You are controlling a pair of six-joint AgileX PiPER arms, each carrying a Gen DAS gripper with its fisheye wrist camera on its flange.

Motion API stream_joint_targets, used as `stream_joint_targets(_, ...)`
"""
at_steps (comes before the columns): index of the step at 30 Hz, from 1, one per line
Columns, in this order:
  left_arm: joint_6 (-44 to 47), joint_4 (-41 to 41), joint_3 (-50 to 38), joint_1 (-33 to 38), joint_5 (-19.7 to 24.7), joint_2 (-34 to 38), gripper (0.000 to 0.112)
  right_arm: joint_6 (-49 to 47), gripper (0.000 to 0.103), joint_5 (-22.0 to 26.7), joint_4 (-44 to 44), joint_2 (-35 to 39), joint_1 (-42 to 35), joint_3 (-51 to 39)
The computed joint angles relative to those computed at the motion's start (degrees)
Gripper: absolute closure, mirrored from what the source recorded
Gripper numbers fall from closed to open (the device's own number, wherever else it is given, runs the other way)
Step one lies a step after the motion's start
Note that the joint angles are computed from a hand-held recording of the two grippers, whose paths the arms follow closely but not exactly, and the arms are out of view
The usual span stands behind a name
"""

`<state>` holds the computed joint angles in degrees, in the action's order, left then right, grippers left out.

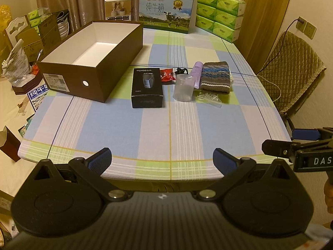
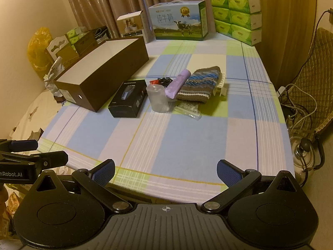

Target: Organize objects

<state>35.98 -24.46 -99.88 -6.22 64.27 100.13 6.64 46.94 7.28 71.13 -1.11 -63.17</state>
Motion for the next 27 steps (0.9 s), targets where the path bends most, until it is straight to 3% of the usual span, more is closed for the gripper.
stream_joint_targets(27, -3.3, 1.9, -4.2, -2.0, 0.2, 3.2, 0.010, -4.2, 0.002, 0.0, 3.0, 4.4, -2.6, -3.3)
